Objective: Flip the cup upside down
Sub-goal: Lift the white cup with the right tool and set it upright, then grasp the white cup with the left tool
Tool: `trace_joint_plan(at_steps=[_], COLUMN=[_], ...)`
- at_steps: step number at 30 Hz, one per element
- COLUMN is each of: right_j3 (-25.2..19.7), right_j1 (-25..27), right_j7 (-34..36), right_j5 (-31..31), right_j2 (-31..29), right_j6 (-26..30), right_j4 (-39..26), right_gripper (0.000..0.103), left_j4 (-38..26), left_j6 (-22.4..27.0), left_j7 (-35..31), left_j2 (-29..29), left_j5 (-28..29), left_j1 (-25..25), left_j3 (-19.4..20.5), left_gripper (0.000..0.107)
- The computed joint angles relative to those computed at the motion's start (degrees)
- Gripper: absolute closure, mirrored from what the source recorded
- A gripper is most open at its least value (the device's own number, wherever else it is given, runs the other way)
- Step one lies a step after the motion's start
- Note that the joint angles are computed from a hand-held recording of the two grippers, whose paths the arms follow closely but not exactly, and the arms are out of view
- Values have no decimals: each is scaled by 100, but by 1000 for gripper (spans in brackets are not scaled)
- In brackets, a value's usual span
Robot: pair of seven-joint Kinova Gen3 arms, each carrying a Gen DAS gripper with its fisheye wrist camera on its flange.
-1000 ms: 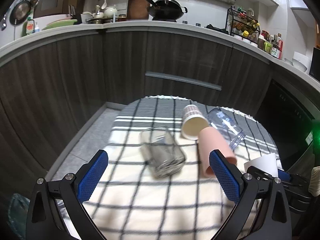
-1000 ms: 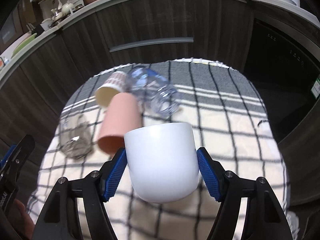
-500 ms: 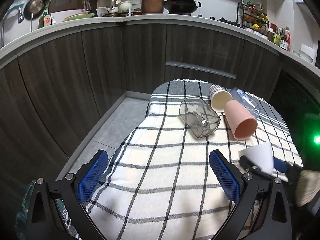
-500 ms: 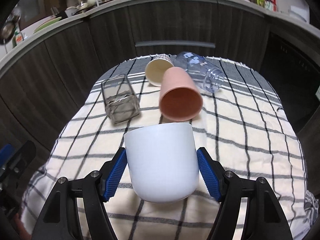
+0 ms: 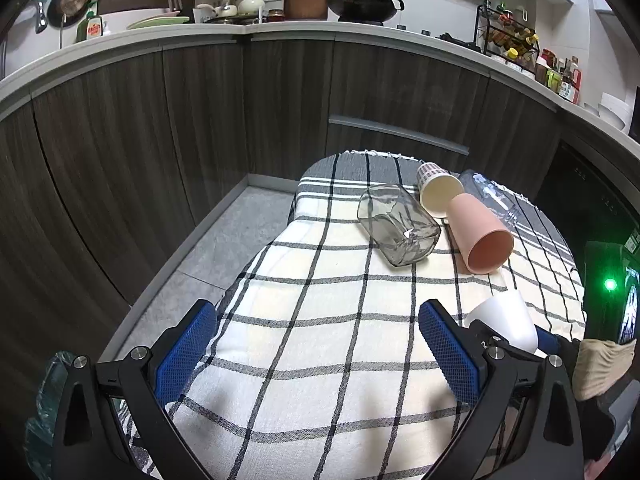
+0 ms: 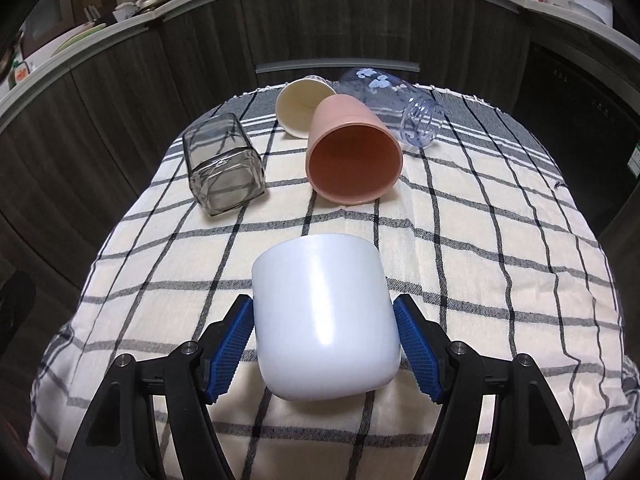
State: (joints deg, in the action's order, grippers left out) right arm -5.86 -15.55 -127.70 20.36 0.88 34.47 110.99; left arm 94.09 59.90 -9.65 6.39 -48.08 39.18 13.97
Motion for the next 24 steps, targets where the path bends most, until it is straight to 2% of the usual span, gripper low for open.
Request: trace_joint_plan(at_steps=[2,6,11,19,24], right_j3=[17,44,12,93,-164], right_j1=[16,38,62,562,1209], right_j7=[71,212,255,913,817], right_j5=[-78,-207,-118,-553,-224], right_j2=[58,49,-163,-1144,-1792], right_j6=[51,69,65,66,97], right_j4=[-58,-83,-57,151,290], right_gripper=[31,16,15,12,11], left_j4=[18,18,7,-324,-639], left_j6=[-12,-9,-27,-121,-340], left_j7=[19,27,28,-102,-8], left_j2=[-4,6,15,199,432], left_j5=[-10,-47,-77,-250,-426], left_j1=[3,10,29,323,672], left_j3=[1,4,10,90,23], left_gripper=[5,5,5,5,5])
